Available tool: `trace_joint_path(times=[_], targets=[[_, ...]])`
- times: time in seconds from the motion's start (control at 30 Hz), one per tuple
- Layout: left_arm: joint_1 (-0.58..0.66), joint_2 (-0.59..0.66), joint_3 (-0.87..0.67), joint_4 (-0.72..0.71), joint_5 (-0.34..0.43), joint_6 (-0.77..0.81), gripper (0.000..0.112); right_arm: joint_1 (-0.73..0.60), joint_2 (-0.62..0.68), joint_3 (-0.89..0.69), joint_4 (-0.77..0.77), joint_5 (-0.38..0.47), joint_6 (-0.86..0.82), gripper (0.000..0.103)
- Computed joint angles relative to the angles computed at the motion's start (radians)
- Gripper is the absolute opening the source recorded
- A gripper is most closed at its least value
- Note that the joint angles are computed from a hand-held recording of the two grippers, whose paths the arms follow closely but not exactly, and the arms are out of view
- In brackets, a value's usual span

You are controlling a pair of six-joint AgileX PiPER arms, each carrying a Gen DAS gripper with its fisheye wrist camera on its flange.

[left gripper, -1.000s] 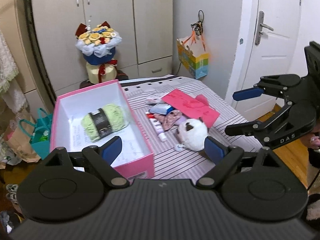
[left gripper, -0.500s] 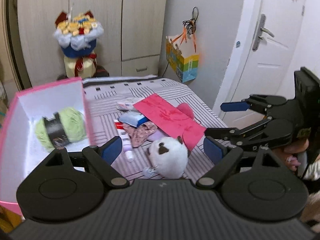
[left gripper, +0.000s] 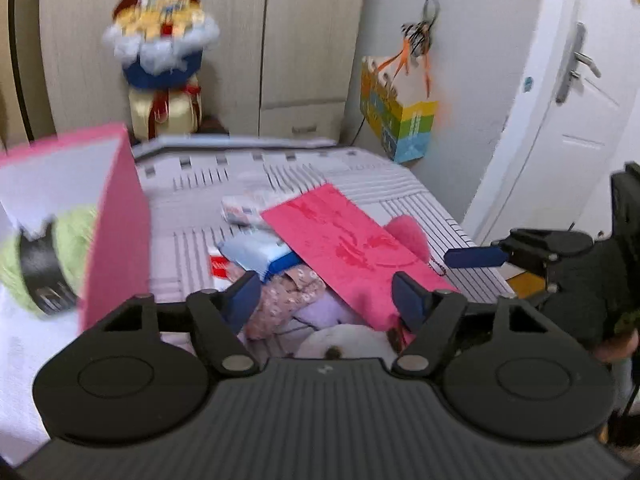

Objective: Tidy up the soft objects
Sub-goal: 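Grasp the pink card edge with the left tool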

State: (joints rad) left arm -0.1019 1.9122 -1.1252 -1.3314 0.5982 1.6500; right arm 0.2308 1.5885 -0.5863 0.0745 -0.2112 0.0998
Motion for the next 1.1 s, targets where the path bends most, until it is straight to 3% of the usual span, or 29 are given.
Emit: trace_joint_path(times=[0.2, 0.37, 0.67, 0.73, 0.83, 0.9, 1.1], targets=[[-0.023, 0.155, -0.196, 0.255, 0.128, -0.375, 0.050, -0.023, 0.052, -0.044, -0.268, 0.031, 0.216, 0.086], [-0.032, 0.207, -0.230, 0.277, 0.143, -0.465, 0.036, -0.022, 0.072, -0.071, -0.379, 0.055, 0.294, 0.089], [-0.027, 0.215, -0.210, 0.197, 0.135, -0.415, 0.032, 0.028, 0.089, -0.067, 0.093, 0.048, -0.150, 0.089], [-0.024, 0.218, -0.209, 0.182, 0.147, -0.400, 0.032, 0.032, 0.086, -0.063, 0.101, 0.042, -0.142, 0.089], [-0.021, 0.233, -0.227, 0.176, 0.177, -0.402, 0.038, 0.015, 0.089, -0.059, -0.053, 0.033, 0.030, 0.084], [-0.017, 0.239, -0.233, 0.171, 0.193, -0.414, 0.039, 0.012, 0.090, -0.057, -0.068, 0.028, 0.060, 0.084], [-0.012, 0.238, -0.228, 0.146, 0.207, -0.430, 0.039, 0.033, 0.090, -0.063, 0.120, 0.032, -0.100, 0.085]])
